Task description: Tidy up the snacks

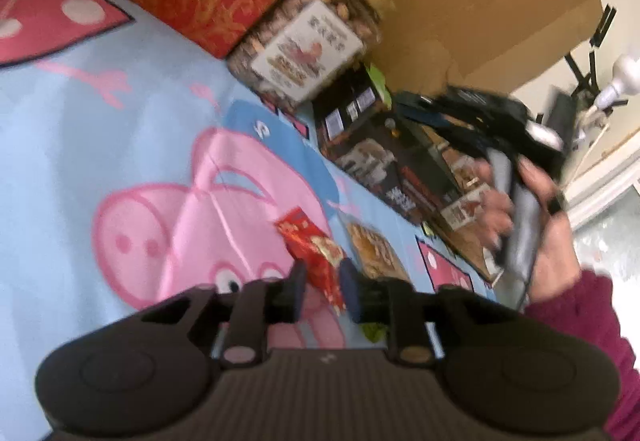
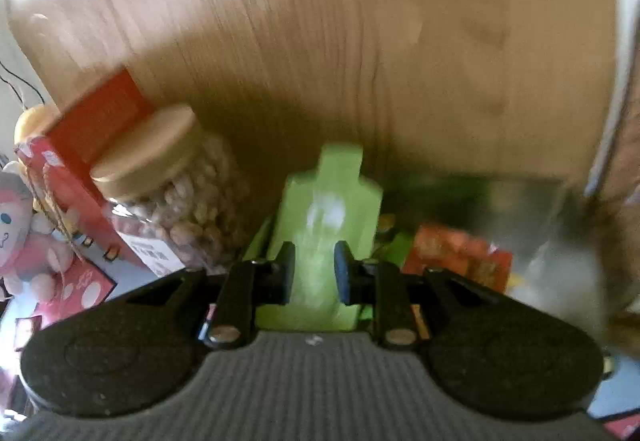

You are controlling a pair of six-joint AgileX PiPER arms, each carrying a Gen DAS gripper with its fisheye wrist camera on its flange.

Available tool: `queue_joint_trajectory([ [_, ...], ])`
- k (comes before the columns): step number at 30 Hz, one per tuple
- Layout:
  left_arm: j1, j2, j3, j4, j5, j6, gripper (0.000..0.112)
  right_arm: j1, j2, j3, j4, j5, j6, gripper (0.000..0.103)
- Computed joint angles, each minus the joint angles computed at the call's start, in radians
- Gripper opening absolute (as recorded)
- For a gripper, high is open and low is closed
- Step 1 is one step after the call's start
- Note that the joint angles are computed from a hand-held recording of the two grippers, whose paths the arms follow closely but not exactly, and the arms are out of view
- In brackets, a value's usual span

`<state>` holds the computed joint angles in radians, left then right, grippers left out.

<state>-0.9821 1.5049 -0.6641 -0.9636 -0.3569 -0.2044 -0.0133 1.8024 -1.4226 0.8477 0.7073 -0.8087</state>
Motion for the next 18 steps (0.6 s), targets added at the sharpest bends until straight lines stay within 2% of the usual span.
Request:
queue_joint_trajectory([
  [1, -0.006, -0.013, 0.006, -0.035, -0.011, 0.034, 0.023, -0.027, -0.051, 0.067, 0.093, 0.020, -0.097, 0.025],
  [2, -0.009, -0.023, 0.010, -0.058, -0.016, 0.059, 0.023, -0.062, -0.094, 0.122, 0.165, 0.080, -0.168, 0.025],
  [3, -0.009, -0.029, 0.011, -0.061, -0.015, 0.064, 0.024, -0.106, -0.122, 0.159, 0.209, 0.180, -0.216, 0.025],
  [5, -0.007, -0.027, 0.001, -0.065, -0.001, 0.068, 0.034, -0.181, -0.164, 0.236, 0.232, 0.374, -0.275, 0.025],
  [6, -0.011, -0.020, -0.010, -0.107, 0.004, 0.106, 0.041, -0.199, -0.182, 0.277, 0.222, 0.430, -0.288, 0.026],
  [8, -0.022, -0.002, -0.030, -0.159, 0.005, 0.153, 0.042, -0.224, -0.222, 0.373, 0.197, 0.491, -0.341, 0.026],
  [10, -0.015, 0.011, -0.030, -0.094, 0.018, 0.066, 0.045, -0.215, -0.283, 0.485, 0.170, 0.467, -0.439, 0.027],
  [12, -0.011, 0.014, -0.017, -0.036, 0.008, -0.030, 0.048, -0.168, -0.352, 0.580, 0.164, 0.374, -0.534, 0.034],
  [13, -0.009, 0.011, -0.011, -0.037, 0.002, -0.039, 0.048, -0.149, -0.382, 0.615, 0.162, 0.327, -0.575, 0.035],
  [15, 0.009, 0.007, 0.004, 0.020, 0.001, -0.124, 0.048, -0.121, -0.427, 0.681, 0.179, 0.275, -0.677, 0.044],
  [17, 0.027, 0.013, 0.014, 0.129, -0.001, -0.248, 0.048, -0.073, -0.470, 0.735, 0.190, 0.205, -0.731, 0.045],
  [18, 0.031, 0.022, 0.007, 0.139, 0.004, -0.253, 0.044, -0.048, -0.460, 0.737, 0.199, 0.168, -0.753, 0.045],
])
